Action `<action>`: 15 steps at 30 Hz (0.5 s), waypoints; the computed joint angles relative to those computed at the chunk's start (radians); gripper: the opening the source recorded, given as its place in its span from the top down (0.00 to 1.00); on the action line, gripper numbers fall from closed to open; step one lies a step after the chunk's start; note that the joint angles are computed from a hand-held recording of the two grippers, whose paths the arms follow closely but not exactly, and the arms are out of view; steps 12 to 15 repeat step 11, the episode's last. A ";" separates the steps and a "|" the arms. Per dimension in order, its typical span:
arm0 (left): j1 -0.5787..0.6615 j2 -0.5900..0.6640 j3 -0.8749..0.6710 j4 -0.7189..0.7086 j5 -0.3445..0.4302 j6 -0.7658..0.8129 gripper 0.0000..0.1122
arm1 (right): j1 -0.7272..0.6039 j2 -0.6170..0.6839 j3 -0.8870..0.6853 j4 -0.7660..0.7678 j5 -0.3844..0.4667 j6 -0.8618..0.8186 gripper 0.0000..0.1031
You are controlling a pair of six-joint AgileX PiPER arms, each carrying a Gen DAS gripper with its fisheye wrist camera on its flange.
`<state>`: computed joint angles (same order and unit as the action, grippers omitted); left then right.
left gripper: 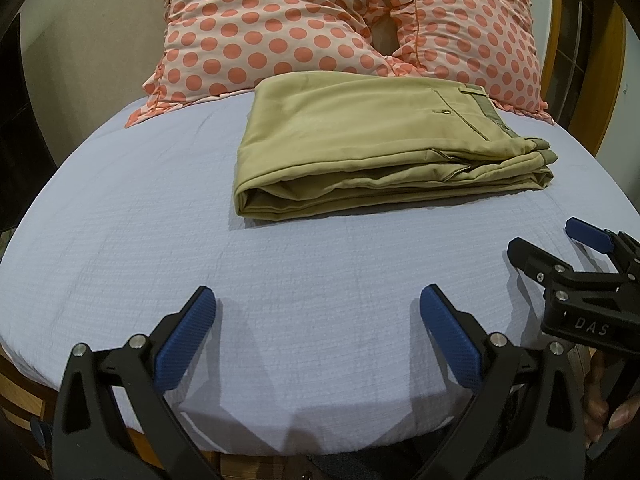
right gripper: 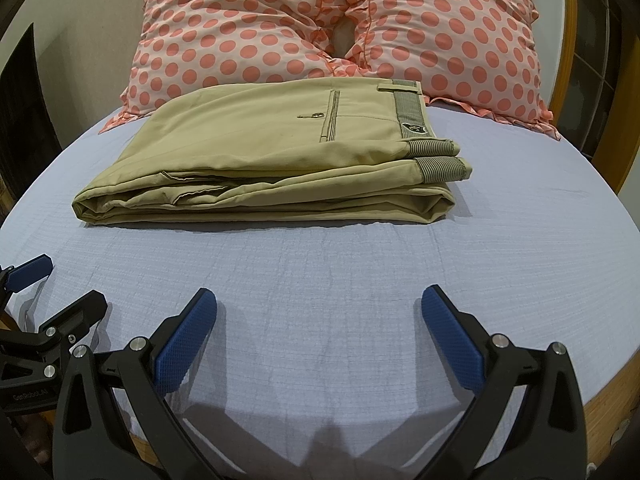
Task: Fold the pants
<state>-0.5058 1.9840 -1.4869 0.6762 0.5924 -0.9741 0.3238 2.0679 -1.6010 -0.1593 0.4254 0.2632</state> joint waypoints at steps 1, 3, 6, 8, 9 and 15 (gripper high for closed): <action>0.001 -0.001 0.001 0.002 -0.002 0.001 0.10 | 0.000 0.000 -0.001 0.001 0.001 -0.002 0.01; 0.003 -0.002 0.002 -0.004 -0.003 0.008 0.10 | -0.001 0.000 0.000 0.004 0.000 -0.006 0.01; 0.005 0.000 -0.003 -0.013 0.000 0.020 0.10 | 0.000 0.001 0.000 0.002 0.000 -0.003 0.01; 0.004 -0.001 0.000 -0.006 -0.003 0.011 0.10 | 0.000 0.001 -0.001 0.000 0.000 0.000 0.01; 0.002 -0.002 0.004 0.005 -0.006 0.001 0.10 | 0.001 0.001 -0.001 -0.001 0.000 0.001 0.01; -0.002 -0.002 0.005 0.015 -0.007 -0.011 0.10 | 0.001 0.001 -0.002 -0.001 0.002 0.002 0.01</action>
